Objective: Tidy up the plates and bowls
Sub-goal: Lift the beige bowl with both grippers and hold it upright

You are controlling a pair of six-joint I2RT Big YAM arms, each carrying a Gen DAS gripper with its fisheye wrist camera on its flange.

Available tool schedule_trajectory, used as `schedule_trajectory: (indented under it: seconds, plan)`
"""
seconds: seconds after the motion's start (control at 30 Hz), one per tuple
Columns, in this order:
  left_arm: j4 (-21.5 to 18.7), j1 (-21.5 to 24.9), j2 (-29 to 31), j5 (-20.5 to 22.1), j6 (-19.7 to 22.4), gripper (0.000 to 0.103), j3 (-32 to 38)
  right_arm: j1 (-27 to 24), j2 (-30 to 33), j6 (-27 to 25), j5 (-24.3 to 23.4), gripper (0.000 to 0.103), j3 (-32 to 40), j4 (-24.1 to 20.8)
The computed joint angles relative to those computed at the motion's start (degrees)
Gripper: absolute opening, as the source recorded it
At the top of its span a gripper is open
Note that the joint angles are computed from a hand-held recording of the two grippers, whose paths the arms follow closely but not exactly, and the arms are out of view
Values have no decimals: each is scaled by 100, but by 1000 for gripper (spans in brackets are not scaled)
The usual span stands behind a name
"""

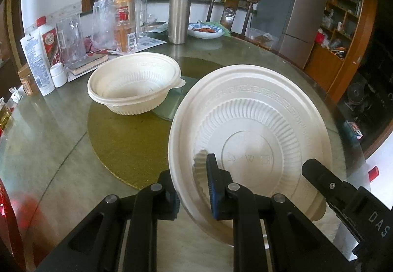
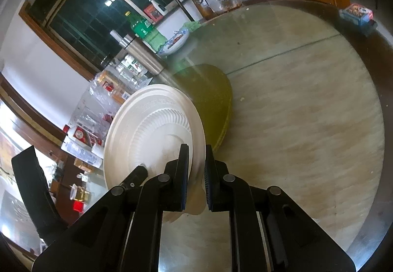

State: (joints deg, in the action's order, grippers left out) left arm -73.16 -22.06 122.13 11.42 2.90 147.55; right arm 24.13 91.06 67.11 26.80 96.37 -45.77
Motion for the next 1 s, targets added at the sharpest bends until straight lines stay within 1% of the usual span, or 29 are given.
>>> schedule_trajectory:
  seconds: [0.17,0.33,0.77,0.9,1.0]
  plan:
    - [-16,13,11,26,20,17,-6,6,45,-59,20,11,38,-45]
    - [231,16,-174,6,43,17,-346,37,57,-97,91,11,37,-28]
    - [52,64,-15,151,91,17,-84,72,40,-159,166,11,-7,31]
    - [80,66,-7,165,87,17,-78,77,32,-224,215,11,-14,53]
    - [62,70,-9,159,71,17,-75,69,33,-225,160,12,-29,77]
